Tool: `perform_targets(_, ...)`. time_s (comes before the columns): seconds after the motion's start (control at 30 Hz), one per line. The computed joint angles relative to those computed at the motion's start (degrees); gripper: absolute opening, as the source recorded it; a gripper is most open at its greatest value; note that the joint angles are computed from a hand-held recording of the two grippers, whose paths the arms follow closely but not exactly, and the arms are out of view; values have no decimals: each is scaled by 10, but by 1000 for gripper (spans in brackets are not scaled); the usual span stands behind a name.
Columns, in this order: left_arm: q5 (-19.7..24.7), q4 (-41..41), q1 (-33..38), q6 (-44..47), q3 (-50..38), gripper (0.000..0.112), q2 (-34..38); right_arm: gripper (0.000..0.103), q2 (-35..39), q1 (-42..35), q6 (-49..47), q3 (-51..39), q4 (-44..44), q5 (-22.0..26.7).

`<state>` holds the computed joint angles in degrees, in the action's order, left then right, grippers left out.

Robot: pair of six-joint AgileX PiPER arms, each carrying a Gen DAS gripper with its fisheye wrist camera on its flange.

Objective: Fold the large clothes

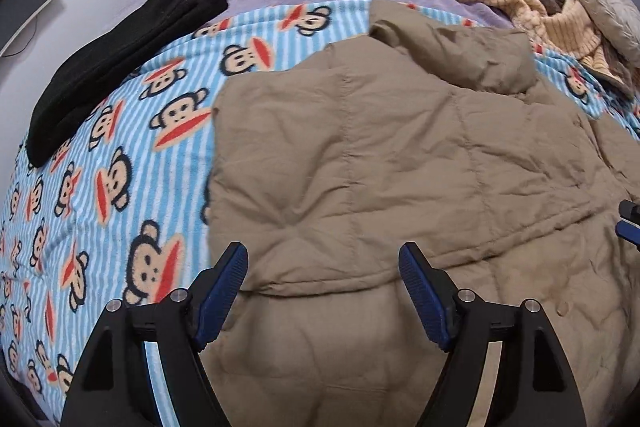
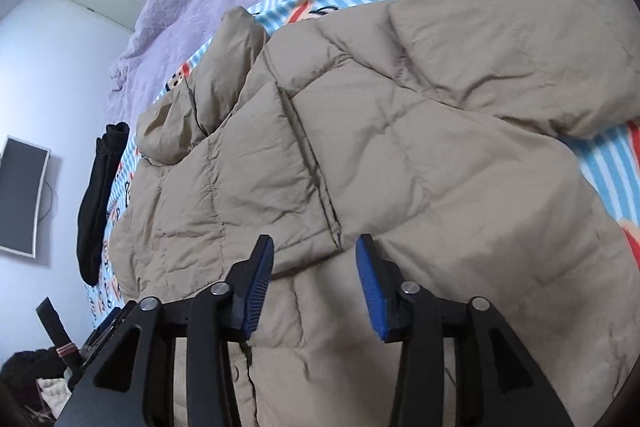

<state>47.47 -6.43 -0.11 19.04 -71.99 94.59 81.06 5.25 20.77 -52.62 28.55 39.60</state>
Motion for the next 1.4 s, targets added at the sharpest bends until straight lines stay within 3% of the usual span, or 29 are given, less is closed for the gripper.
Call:
perform_targets(0.1, 27, -16, -39, -12, 8, 79, -21, 50, -46, -42, -23, 37, 26, 25)
perform_targets(0.17, 31, -15, -71, -32, 18, 79, -34, 57, -77, -81, -44, 63, 43, 45)
perform_targets(0.2, 31, -7, -90, -49, 22, 86, -41, 62, -92, -105, -57, 76, 52, 57)
perform_targets(0.23, 33, 2, -109, -70, 22, 103, -44, 63, -108, -133, -67, 88, 59, 68)
perform_targets(0.43, 43, 40, -212, -172, 15, 103, -43, 65, -165, -317, -164, 123, 75, 149)
perform_targets(0.5, 49, 48, -239, -199, 7, 103, -34, 74, -167, -386, -211, 124, 80, 179)
perform_targets(0.57, 52, 72, -271, -240, -1, 103, -26, 76, -159, -445, -254, 123, 88, 197)
perform_targets(0.67, 60, 88, -309, -277, -17, 103, -12, 76, -136, -531, -320, 113, 100, 225)
perform_targets(0.73, 70, 93, -330, -296, -29, 103, 1, 87, -113, -579, -365, 101, 110, 237)
perform_targets(0.93, 90, 117, -383, -370, -62, 103, 31, 87, -18, -671, -439, 38, 145, 254)
perform_targets(1.4, 121, 97, -439, -419, -143, 103, 91, 88, 214, -723, -423, -167, 193, 253)
